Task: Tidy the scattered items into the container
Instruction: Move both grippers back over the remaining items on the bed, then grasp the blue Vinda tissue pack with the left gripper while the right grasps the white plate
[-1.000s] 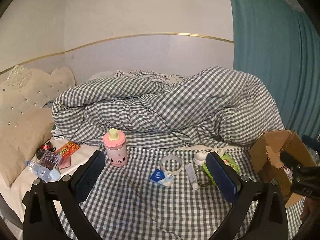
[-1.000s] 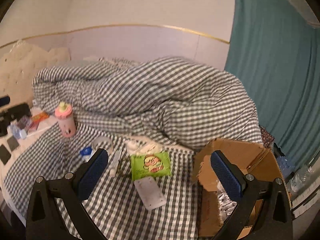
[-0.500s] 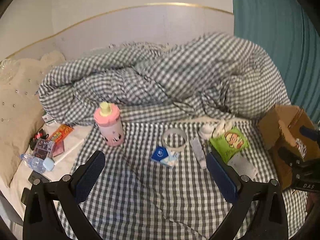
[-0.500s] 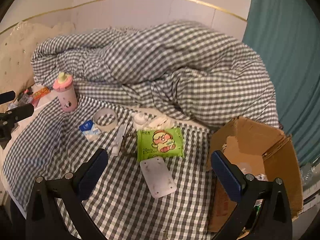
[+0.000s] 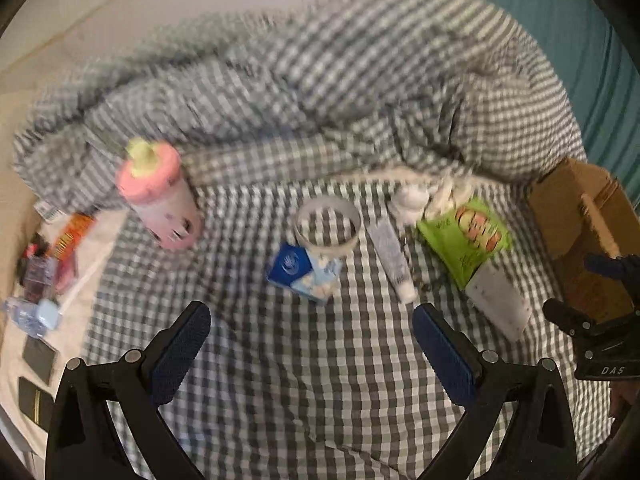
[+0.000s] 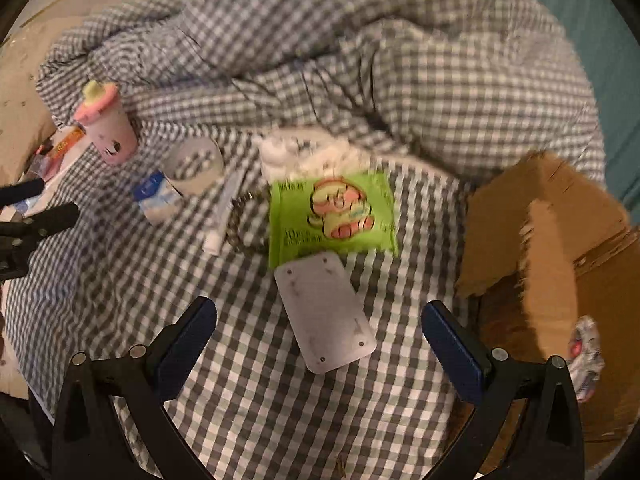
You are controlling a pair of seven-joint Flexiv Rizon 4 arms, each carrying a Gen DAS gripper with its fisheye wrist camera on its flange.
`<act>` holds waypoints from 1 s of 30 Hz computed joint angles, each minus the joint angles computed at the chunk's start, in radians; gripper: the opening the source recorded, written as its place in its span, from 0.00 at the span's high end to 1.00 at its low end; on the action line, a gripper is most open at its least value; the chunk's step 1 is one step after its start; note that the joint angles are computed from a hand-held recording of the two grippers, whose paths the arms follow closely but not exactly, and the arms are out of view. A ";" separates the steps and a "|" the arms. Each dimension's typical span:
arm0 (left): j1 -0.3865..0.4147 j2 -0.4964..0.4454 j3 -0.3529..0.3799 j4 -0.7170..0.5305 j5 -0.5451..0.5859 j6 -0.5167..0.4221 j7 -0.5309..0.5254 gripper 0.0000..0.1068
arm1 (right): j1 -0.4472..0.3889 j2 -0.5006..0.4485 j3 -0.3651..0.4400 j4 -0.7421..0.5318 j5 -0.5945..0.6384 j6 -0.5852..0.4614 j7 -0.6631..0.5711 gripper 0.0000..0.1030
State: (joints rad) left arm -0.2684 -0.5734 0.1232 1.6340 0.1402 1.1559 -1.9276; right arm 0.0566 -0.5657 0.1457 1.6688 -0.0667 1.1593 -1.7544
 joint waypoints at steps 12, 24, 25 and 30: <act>0.059 -0.183 -0.042 -0.149 -0.074 -0.060 0.140 0.04 | 0.006 -0.119 0.004 -0.128 0.000 -0.157 -0.054 0.00; 0.094 -0.303 -0.073 -0.294 -0.119 -0.116 0.340 0.04 | 0.005 -0.182 0.005 -0.202 0.022 -0.231 -0.087 0.00; 0.097 -0.312 -0.077 -0.302 -0.125 -0.119 0.356 0.04 | 0.003 -0.186 0.006 -0.208 0.025 -0.236 -0.089 0.00; 0.113 -0.352 -0.100 -0.334 -0.156 -0.128 0.437 0.04 | -0.001 -0.198 0.011 -0.226 0.040 -0.251 -0.099 0.00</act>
